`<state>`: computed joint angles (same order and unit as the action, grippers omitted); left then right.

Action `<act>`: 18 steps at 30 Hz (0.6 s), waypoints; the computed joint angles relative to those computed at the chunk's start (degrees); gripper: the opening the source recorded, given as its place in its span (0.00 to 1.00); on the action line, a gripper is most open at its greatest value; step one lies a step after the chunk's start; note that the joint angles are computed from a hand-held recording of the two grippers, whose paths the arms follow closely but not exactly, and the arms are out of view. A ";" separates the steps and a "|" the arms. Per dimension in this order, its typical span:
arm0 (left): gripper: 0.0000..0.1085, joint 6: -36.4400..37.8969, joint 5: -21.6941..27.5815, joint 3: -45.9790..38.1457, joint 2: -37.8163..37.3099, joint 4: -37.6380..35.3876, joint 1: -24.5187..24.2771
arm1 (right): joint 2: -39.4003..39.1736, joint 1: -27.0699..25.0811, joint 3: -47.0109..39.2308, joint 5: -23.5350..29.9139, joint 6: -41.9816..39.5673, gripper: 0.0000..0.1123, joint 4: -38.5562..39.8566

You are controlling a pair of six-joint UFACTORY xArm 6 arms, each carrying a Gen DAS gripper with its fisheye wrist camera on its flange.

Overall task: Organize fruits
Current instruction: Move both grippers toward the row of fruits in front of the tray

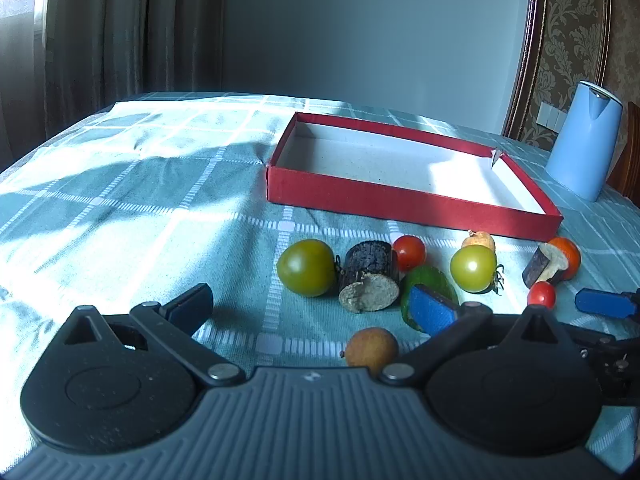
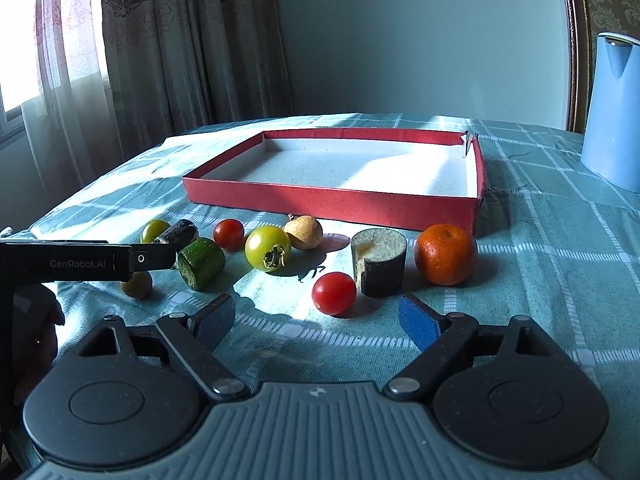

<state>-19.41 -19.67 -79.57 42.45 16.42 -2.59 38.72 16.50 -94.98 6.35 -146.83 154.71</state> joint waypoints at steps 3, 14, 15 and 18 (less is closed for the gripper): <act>0.95 -1.46 -0.06 -0.14 0.06 1.47 0.34 | 0.34 -0.10 -0.62 -0.61 -0.10 0.80 0.85; 0.95 -2.89 0.42 -0.40 0.12 2.86 0.50 | 1.07 -0.04 -1.61 -1.67 -0.06 0.80 1.35; 0.95 -2.72 0.30 -0.41 0.15 2.66 0.45 | 1.08 -0.06 -1.68 -1.73 -0.88 0.80 2.03; 0.95 -2.97 0.17 -0.55 0.33 2.84 0.47 | 1.33 -0.02 -2.22 -2.35 -2.10 0.80 2.96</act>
<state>-22.38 -19.50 -80.12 42.78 19.26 -2.12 40.05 16.48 -97.21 4.00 -148.94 157.67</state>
